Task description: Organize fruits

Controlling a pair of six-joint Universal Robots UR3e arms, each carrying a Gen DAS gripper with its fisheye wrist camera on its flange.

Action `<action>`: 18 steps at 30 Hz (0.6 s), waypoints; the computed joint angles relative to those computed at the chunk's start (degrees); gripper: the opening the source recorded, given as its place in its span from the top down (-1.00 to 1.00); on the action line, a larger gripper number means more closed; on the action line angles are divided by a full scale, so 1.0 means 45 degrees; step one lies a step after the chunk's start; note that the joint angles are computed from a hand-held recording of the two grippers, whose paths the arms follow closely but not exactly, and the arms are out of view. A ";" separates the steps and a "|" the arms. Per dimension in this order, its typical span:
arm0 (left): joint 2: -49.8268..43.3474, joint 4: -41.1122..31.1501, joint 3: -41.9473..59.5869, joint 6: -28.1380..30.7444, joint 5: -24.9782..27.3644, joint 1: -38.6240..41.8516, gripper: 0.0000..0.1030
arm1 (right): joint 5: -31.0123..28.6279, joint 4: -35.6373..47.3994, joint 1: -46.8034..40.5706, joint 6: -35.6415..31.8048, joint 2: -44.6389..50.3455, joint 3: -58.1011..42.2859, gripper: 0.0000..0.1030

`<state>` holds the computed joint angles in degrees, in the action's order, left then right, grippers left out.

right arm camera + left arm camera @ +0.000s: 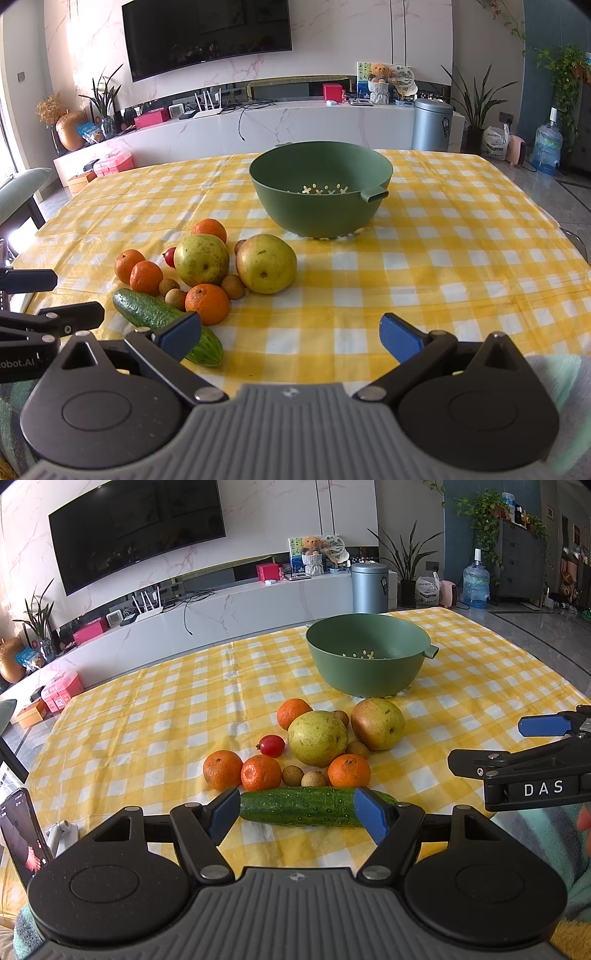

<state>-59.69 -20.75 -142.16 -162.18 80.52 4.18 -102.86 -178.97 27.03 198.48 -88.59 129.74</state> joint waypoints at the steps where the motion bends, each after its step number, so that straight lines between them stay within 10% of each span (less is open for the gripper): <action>1: 0.0000 0.0000 0.0000 0.0000 0.0000 0.0000 -0.62 | 0.0000 0.0000 0.0000 0.0000 0.0000 0.0000 -0.92; 18: 0.0142 -0.0303 0.0034 0.0080 -0.0005 -0.0040 -0.62 | -0.0018 -0.0013 0.0015 0.0062 0.0078 0.0039 -0.92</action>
<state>-59.05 -22.11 -142.01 -161.81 80.49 4.01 -102.94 -179.03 27.10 198.76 -88.23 129.92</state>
